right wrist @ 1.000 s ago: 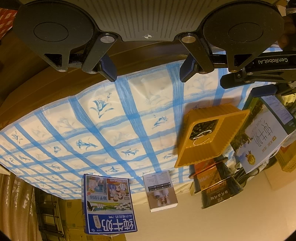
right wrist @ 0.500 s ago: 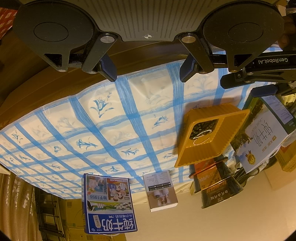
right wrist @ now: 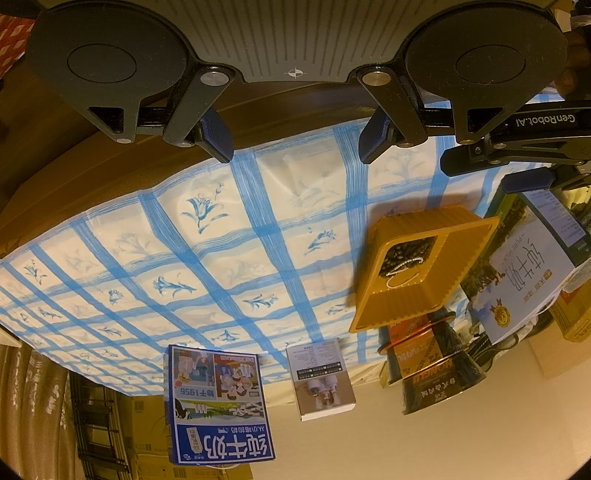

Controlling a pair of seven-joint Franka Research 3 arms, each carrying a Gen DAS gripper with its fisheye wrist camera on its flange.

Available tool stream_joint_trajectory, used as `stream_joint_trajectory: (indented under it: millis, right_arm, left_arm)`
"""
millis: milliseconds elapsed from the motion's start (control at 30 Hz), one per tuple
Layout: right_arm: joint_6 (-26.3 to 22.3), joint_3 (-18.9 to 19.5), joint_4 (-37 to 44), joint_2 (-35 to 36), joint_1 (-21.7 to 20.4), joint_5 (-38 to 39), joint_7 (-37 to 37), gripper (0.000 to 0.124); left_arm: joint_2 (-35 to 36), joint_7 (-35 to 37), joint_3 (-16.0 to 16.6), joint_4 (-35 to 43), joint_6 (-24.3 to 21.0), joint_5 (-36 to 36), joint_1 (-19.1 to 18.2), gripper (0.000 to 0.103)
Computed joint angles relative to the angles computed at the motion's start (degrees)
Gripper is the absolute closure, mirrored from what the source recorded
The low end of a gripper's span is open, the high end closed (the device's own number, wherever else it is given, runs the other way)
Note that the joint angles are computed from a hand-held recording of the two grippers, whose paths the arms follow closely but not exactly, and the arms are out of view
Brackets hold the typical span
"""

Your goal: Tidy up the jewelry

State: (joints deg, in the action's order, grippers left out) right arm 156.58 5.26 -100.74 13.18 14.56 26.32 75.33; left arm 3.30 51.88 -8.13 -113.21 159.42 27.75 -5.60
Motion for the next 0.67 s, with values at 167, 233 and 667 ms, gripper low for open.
stream_joint_trajectory:
  millis: [167,233,667]
  right_arm:
    - [0.08,-0.02,-0.02,0.01,0.02,0.01,-0.01,0.05]
    - [-0.06,-0.02,0.17,0.12,-0.05,0.05,-0.07,0.05]
    - [0.1,0.0,0.05,0.06,-0.06,0.12,-0.27,0.05]
  left_arm:
    - [-0.06,-0.07,0.02,-0.1,0.05,0.06,0.0,0.007]
    - [-0.06,-0.06,0.02,-0.12,0.1,0.06,0.01,0.007]
    - [0.23,-0.57,0.11,0.41,0.7,0.72,-0.02,0.007]
